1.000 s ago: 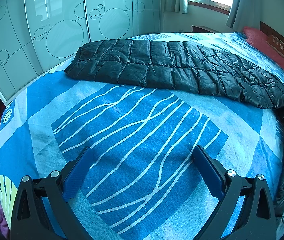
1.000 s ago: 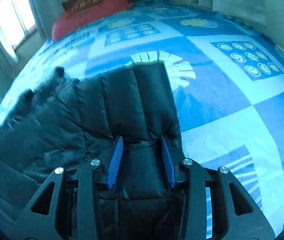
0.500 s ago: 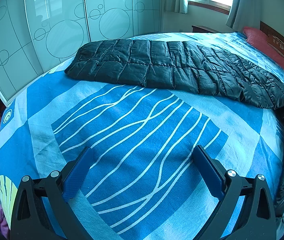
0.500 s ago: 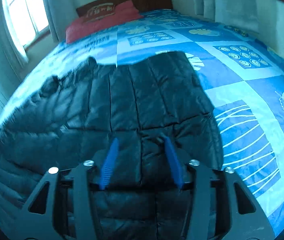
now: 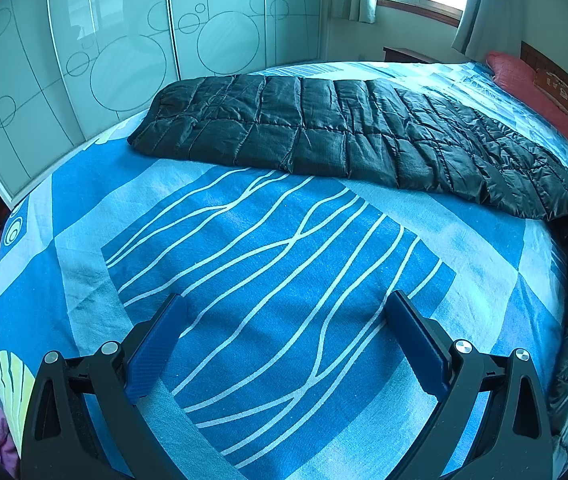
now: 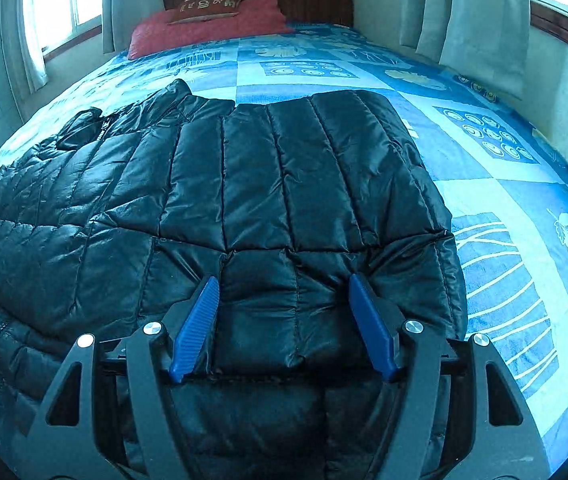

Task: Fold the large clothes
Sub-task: 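Reach the left tool to the other sleeve cuff and close on it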

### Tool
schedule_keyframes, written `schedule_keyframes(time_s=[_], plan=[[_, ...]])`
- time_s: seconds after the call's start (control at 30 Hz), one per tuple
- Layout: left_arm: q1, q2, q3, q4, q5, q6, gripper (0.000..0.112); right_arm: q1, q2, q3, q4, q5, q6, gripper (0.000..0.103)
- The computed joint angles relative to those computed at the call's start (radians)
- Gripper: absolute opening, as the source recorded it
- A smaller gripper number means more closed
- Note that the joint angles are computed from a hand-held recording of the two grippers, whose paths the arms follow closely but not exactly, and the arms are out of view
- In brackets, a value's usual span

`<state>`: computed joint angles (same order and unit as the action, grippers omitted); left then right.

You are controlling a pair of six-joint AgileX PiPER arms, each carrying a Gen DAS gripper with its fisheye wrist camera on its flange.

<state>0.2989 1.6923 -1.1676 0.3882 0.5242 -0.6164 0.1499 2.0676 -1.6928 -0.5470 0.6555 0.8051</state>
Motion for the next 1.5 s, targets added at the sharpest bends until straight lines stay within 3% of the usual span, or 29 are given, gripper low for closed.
schedule_keyframes(time_s=[0.13,0.23,0.33,0.47,0.67,0.9,0.97,1.03,1.17,1.23,1.3,1.5], plan=[[0.031,0.004,-0.028,-0.122,0.017,0.117,0.099,-0.001,-0.005,0.010,-0.002,-0.014,0.005,0.069],[0.093,-0.006,-0.034,-0.317,-0.007,0.307,0.098,0.003,-0.004,0.009,-0.011,-0.011,0.010,0.070],[0.187,0.001,-0.044,-0.600,-0.040,0.551,0.098,0.004,-0.007,0.016,-0.015,-0.018,0.012,0.071],[0.306,0.079,-0.127,-0.933,-0.039,0.816,0.097,0.009,-0.008,0.018,-0.031,-0.016,0.023,0.072],[0.426,0.247,-0.319,-1.255,0.040,1.004,0.098,0.011,-0.006,0.016,-0.034,-0.014,0.025,0.073],[0.449,0.288,-0.366,-1.369,-0.009,0.970,0.097,0.011,-0.009,0.017,-0.043,-0.011,0.023,0.074],[0.452,0.288,-0.372,-1.346,-0.026,0.915,0.086,0.011,-0.010,0.019,-0.045,-0.011,0.024,0.074],[0.466,0.302,-0.387,-1.363,-0.017,0.908,0.063,0.011,-0.010,0.019,-0.045,-0.012,0.024,0.074],[0.475,0.338,-0.448,-1.281,-0.015,0.827,0.039,0.011,-0.011,0.019,-0.046,-0.011,0.024,0.074],[0.475,0.358,-0.490,-1.252,0.003,0.811,0.022,0.009,-0.011,0.021,-0.045,-0.014,0.021,0.074],[0.475,0.366,-0.525,-1.246,0.032,0.797,0.017,0.009,-0.011,0.021,-0.047,-0.013,0.022,0.074],[0.369,0.284,-0.529,-1.212,-0.009,0.869,0.010,0.010,-0.012,0.024,-0.048,-0.016,0.026,0.074]])
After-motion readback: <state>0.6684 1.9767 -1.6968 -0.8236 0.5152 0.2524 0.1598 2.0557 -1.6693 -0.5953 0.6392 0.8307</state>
